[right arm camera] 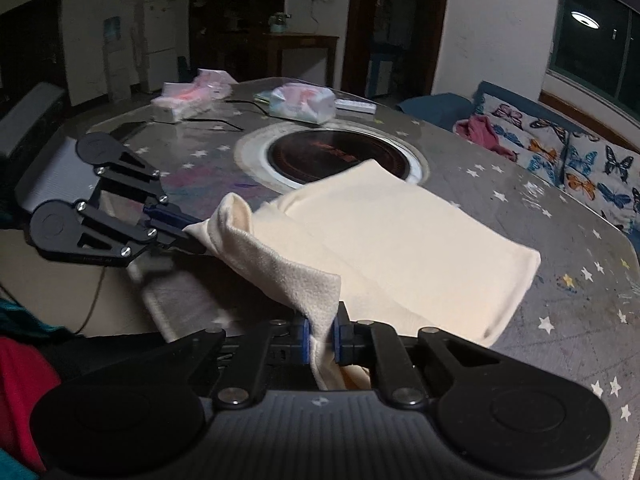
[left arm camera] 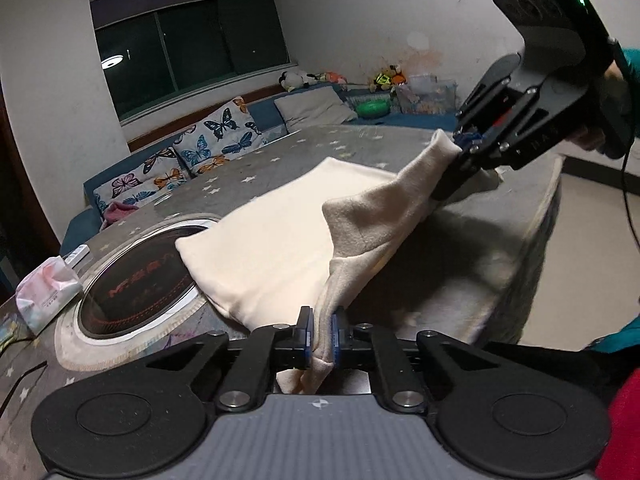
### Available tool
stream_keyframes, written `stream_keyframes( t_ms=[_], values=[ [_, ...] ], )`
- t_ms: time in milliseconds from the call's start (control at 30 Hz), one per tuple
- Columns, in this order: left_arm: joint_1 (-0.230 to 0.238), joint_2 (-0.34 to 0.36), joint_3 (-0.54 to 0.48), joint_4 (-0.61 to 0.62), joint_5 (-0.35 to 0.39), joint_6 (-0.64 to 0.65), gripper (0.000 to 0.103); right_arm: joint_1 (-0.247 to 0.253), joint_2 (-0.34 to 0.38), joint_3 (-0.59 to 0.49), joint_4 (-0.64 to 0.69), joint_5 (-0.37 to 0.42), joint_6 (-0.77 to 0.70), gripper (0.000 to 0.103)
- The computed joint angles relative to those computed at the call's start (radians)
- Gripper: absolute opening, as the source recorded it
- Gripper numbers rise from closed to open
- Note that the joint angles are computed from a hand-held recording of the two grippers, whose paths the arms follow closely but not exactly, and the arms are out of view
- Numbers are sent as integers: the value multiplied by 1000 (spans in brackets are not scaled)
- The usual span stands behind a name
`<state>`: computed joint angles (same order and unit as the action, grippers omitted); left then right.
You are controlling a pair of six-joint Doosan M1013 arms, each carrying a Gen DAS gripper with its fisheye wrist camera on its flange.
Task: Fold clothes
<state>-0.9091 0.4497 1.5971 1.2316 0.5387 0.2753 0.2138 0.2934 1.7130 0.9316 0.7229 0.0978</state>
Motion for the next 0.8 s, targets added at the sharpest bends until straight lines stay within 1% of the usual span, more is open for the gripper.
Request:
stream_keyframes(
  t_ms=[200,300,400,567,667,800],
  values=[
    [-44,-51,35,35,45,-64,10,-14,-76,59,46,62,-53,9],
    [-45,-51,28,53,57,-78,10,-9,-94,70,44,49,-54,9],
    [-25,-36,4,67,59,-87,10,-5,-87,55,44,30,-27,9],
    [19,-3,-53,81,41,-72,10,-7,-44,-7,36,22,55,9],
    [52,31,-110,38,24,10,10,-11,-2,-63,22,25,112,9],
    [99,96,-208,-82,14,161,9,-8,67,-150,-33,16,202,9]
  ],
)
